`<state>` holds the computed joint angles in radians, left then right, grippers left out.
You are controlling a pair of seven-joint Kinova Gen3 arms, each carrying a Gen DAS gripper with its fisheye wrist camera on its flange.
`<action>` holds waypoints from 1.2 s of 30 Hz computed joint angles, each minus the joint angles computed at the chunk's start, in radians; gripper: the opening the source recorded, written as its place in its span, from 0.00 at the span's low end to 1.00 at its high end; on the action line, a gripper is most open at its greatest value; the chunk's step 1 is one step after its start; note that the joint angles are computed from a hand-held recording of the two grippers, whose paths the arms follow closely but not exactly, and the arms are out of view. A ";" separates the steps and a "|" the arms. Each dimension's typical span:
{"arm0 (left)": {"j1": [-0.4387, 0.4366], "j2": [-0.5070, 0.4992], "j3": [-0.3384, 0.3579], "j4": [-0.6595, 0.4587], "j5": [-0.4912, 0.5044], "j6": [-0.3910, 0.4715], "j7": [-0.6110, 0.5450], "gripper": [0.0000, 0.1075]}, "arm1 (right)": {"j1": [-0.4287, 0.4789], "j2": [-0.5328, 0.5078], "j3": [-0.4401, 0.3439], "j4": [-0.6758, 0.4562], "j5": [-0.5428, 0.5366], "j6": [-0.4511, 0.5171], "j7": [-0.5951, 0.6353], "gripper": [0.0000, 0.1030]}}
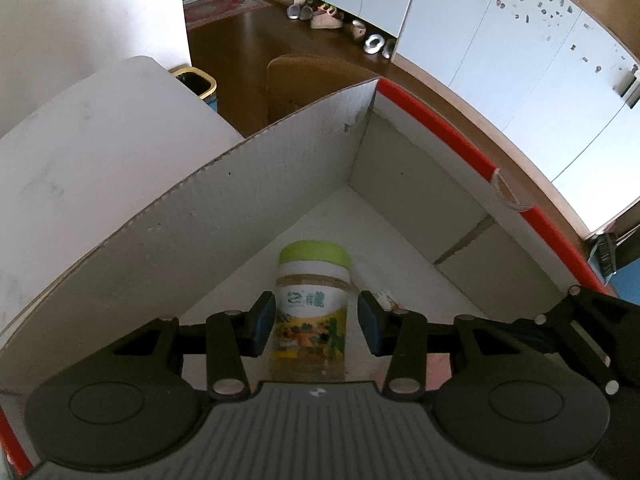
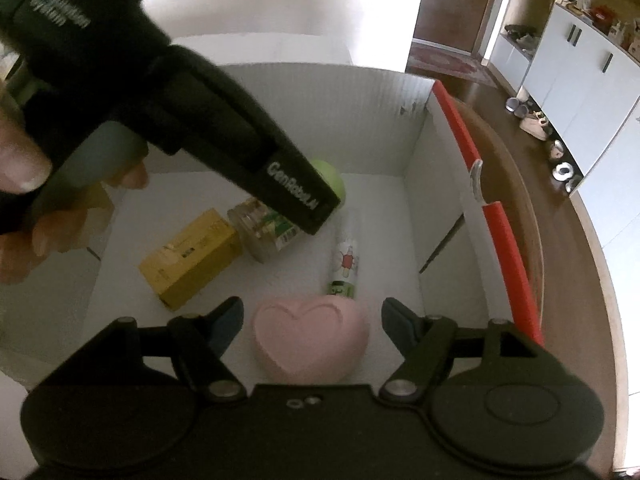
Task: Organize rigid objects
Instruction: 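Release the jar into the red box with the left gripper while the right gripper releases the heart soap, then withdraw both grippers from the red box toward the table clutter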
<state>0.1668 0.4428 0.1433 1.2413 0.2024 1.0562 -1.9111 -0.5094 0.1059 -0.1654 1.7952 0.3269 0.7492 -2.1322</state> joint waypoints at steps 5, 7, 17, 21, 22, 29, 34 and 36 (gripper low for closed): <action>-0.008 -0.040 0.003 0.041 0.012 -0.031 -0.016 0.41 | 0.018 -0.037 0.000 0.029 -0.023 -0.035 -0.004 0.75; -0.008 -0.061 0.002 0.061 0.013 -0.047 -0.019 0.41 | 0.023 -0.057 -0.005 0.042 -0.027 -0.048 -0.008 0.75; -0.041 -0.180 0.002 0.165 0.076 -0.112 -0.057 0.41 | 0.041 -0.170 -0.061 0.114 -0.008 -0.083 -0.089 0.78; -0.074 -0.232 -0.004 0.212 0.130 -0.130 -0.098 0.41 | 0.062 -0.203 -0.075 0.123 -0.024 -0.090 -0.084 0.79; -0.076 -0.243 -0.007 0.219 0.135 -0.132 -0.100 0.41 | 0.062 -0.210 -0.075 0.123 -0.027 -0.088 -0.082 0.79; -0.129 -0.339 -0.041 0.299 0.235 -0.131 -0.173 0.41 | 0.070 -0.250 -0.142 0.112 -0.001 -0.057 -0.143 0.82; -0.151 -0.414 -0.079 0.368 0.287 -0.142 -0.227 0.41 | 0.076 -0.281 -0.162 0.121 -0.001 -0.059 -0.162 0.84; -0.159 -0.437 -0.097 0.390 0.307 -0.141 -0.249 0.41 | 0.075 -0.293 -0.166 0.123 -0.011 -0.062 -0.153 0.86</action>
